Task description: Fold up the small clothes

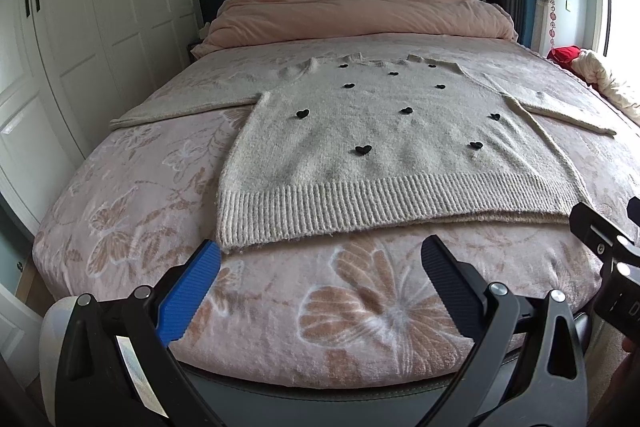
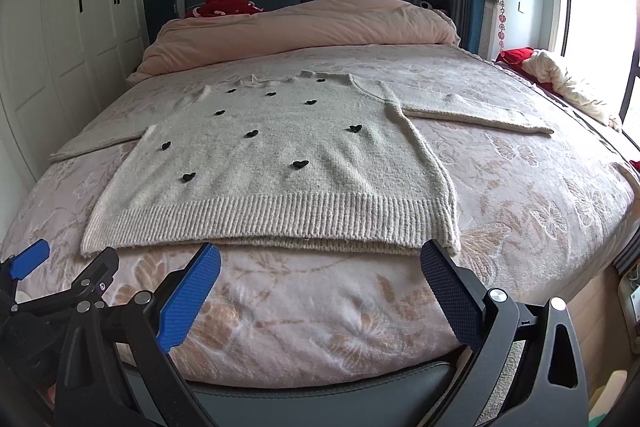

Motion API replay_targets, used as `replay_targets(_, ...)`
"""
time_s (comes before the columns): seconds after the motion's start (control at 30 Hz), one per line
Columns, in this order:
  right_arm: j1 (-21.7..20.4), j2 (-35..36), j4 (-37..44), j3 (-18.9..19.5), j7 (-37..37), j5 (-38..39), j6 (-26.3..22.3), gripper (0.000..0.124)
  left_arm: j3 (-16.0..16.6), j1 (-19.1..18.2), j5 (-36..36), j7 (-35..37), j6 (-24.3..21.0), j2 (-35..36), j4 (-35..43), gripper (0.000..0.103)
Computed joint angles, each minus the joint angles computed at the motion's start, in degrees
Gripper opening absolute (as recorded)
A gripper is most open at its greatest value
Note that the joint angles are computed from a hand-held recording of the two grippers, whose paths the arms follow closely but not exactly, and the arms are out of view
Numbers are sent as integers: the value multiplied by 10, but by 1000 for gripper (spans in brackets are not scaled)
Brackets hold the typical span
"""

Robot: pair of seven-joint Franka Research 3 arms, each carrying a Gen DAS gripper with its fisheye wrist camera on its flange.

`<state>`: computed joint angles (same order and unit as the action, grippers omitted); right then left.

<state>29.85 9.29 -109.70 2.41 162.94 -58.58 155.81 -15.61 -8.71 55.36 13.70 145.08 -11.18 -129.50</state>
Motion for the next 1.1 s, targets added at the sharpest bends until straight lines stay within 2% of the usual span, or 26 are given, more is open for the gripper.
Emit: replay_targets(1.1,2,2,2,-2,-5,10,1,98,1,-1,2,-3,-2,3,0,98)
